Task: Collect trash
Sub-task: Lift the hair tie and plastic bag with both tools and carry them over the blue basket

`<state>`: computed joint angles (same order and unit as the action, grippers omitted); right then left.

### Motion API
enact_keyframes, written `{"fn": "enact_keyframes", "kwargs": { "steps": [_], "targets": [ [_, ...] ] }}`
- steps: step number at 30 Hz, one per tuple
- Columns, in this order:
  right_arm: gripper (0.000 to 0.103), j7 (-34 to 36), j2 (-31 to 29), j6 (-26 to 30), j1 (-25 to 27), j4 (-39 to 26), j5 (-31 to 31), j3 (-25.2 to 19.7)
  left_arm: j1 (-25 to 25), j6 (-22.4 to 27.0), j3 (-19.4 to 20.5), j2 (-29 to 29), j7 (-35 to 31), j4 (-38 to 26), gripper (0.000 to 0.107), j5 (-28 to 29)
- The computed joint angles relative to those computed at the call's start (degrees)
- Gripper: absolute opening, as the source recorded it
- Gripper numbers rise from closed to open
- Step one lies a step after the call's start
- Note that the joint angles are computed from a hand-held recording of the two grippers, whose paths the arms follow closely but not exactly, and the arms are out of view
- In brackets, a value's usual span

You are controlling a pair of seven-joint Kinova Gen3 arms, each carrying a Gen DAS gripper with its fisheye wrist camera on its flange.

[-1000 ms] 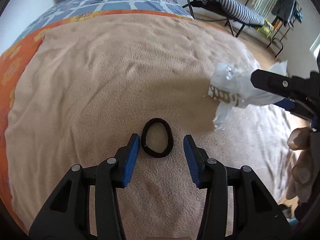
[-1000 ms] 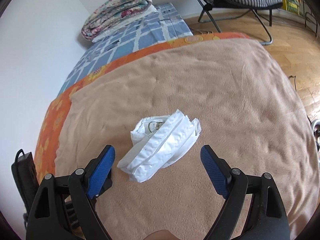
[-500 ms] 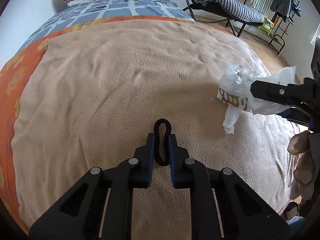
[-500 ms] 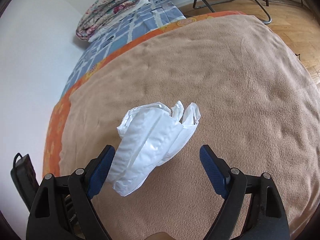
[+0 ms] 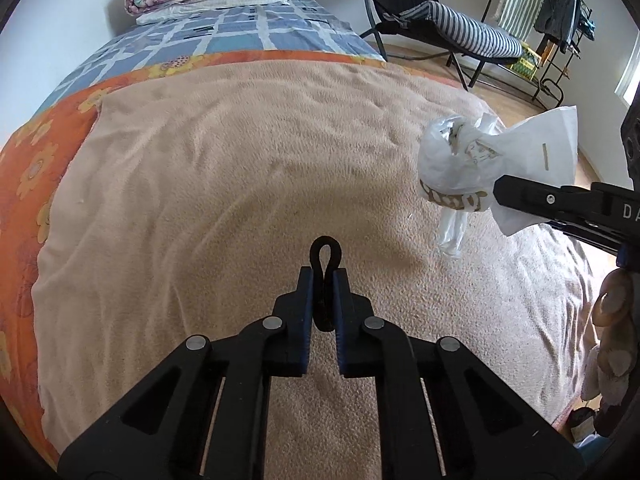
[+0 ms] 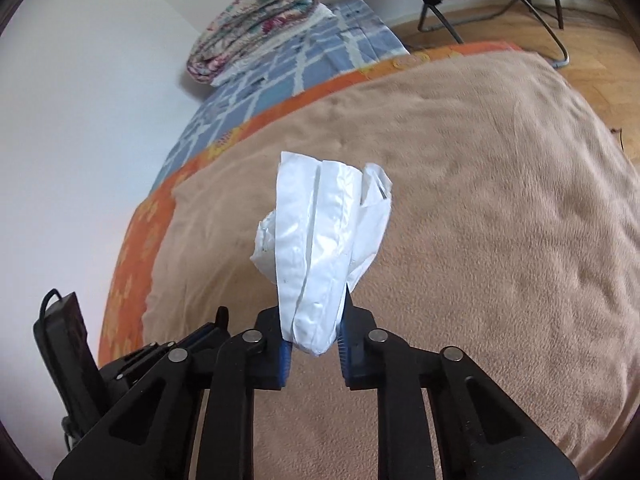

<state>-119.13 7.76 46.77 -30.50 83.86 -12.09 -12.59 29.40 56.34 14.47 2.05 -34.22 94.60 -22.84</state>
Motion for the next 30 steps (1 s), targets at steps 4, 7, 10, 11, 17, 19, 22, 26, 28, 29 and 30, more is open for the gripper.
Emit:
{"fn": "enact_keyframes", "kwargs": {
  "steps": [4, 7, 10, 11, 17, 19, 22, 26, 28, 29, 30],
  "targets": [
    [0.014, 0.4, -0.8, 0.2, -0.8, -0.5, 1.8, -0.2, -0.2, 0.2, 0.1, -0.9, -0.4, 0.1, 0.008, 0.3],
    [0.014, 1.4, -1.6, 0.8, -0.7, -0.4, 1.5, -0.4, -0.4, 0.6, 0.5, -2.0, -0.5, 0.4, 0.008, 0.5],
    [0.014, 2.8, -2.6, 1.5, -0.5, -0.2, 0.5, -0.6, -0.7, 1.0, 1.1, -3.3, -0.6, 0.7, 0.008, 0.7],
    [0.014, 3.1, -3.1, 1.8, -0.5, -0.1, 0.6, -0.7, -0.8, 1.3, 1.5, -3.7, -0.6, 0.7, 0.008, 0.6],
    [0.014, 4.1, -6.6, 2.9, -0.7, 1.3, 0.5, -1.2, -1.1, 3.2, 3.9, -6.3, 0.4, 1.2, 0.008, 0.1],
    [0.014, 4.3, -7.7, 3.2, -0.8, 1.8, 0.2, -1.4, -1.0, 4.0, 5.0, -7.3, 1.1, 1.4, 0.008, -0.1],
    [0.014, 4.5, -9.5, 4.1, -1.1, 2.5, 0.4, -2.0, -0.8, 5.4, 6.8, -8.8, 2.2, 1.4, 0.008, -0.7],
    [0.014, 4.6, -12.1, 5.0, -1.9, 3.6, 0.9, -3.1, -0.7, 6.9, 9.2, -10.6, 3.5, 1.6, 0.008, -0.7],
    [0.014, 4.2, -13.6, 5.2, -2.2, 4.6, 0.7, -3.6, -0.7, 7.5, 10.3, -11.6, 4.3, 1.9, 0.008, -0.4],
    [0.014, 3.9, -14.2, 5.4, -2.3, 5.0, 0.8, -4.0, -0.8, 7.7, 10.8, -12.0, 4.5, 1.9, 0.008, -0.2],
    [0.014, 3.6, -14.9, 5.6, -2.5, 5.3, 1.0, -4.3, -0.8, 8.1, 11.5, -12.4, 4.8, 2.0, 0.008, 0.0]
  ]
}}
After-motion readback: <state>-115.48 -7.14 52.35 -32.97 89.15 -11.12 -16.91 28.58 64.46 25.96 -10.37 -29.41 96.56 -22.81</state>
